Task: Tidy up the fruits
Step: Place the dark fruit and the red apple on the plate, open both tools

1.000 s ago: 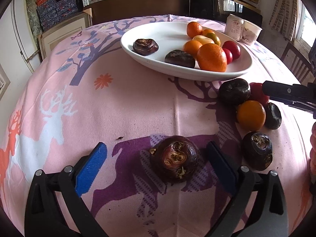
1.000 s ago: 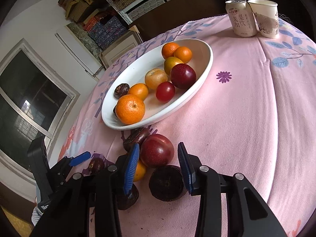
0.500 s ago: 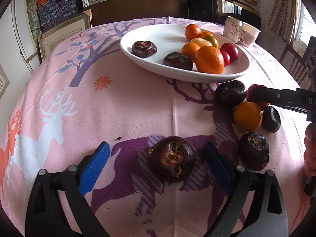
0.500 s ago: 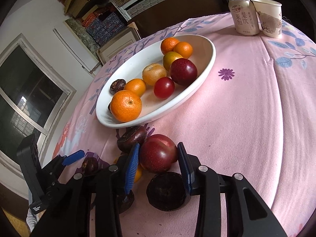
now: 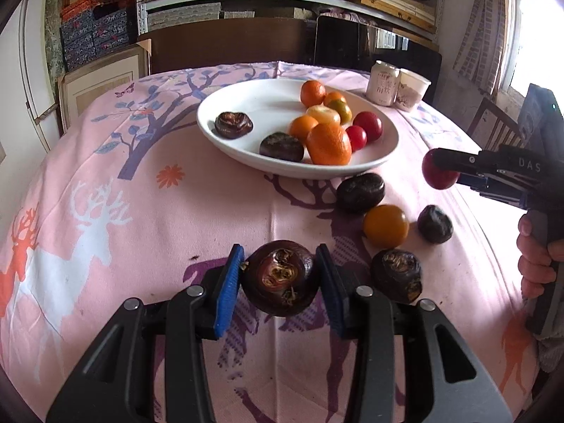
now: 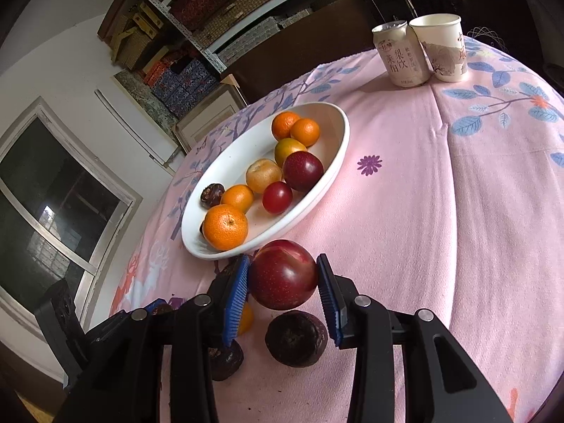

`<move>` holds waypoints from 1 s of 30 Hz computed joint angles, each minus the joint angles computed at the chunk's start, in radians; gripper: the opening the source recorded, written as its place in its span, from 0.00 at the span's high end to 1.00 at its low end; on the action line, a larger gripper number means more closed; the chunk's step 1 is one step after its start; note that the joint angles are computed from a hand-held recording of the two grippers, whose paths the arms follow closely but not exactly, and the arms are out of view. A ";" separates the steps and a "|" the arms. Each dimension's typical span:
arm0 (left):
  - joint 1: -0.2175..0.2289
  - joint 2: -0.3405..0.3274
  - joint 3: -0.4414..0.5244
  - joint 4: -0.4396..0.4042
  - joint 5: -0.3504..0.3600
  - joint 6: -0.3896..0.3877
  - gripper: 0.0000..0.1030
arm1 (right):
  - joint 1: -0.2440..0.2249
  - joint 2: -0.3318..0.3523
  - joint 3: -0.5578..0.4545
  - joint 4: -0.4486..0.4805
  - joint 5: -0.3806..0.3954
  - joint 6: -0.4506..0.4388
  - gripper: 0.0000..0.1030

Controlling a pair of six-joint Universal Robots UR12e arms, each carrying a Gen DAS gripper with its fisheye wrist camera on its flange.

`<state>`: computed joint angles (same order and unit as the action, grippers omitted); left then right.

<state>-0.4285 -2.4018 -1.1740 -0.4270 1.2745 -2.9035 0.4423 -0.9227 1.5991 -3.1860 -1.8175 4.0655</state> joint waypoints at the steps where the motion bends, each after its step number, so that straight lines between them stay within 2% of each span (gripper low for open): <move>1: 0.000 -0.004 0.016 -0.005 -0.007 -0.004 0.60 | 0.004 -0.003 0.001 -0.014 -0.021 -0.007 0.62; 4: -0.003 -0.027 0.082 -0.002 -0.001 -0.014 0.60 | 0.015 -0.009 -0.002 -0.050 -0.088 -0.046 0.62; 6: -0.003 -0.056 0.151 -0.024 -0.009 -0.037 0.60 | 0.016 -0.010 -0.016 -0.042 -0.112 -0.079 0.62; 11: -0.014 -0.157 0.357 -0.116 -0.002 -0.089 0.60 | -0.006 0.012 -0.091 0.036 -0.081 -0.117 0.62; 14: -0.021 -0.218 0.464 -0.171 0.008 -0.104 0.60 | -0.023 0.047 -0.154 0.080 -0.032 -0.130 0.62; 18: -0.022 -0.278 0.562 -0.236 0.010 -0.128 0.58 | -0.038 0.086 -0.209 0.111 0.014 -0.125 0.60; 19: -0.020 -0.284 0.571 -0.248 0.004 -0.124 0.54 | -0.039 0.087 -0.207 0.109 0.018 -0.121 0.56; 21: -0.019 -0.282 0.564 -0.250 0.009 -0.115 0.39 | -0.042 0.082 -0.195 0.102 0.019 -0.113 0.54; 25: -0.014 -0.255 0.515 -0.204 -0.002 -0.127 0.34 | -0.040 0.068 -0.169 0.083 0.017 -0.084 0.54; 30: -0.013 -0.182 0.372 -0.103 -0.008 -0.102 0.22 | -0.021 0.047 -0.136 0.075 -0.012 -0.092 0.52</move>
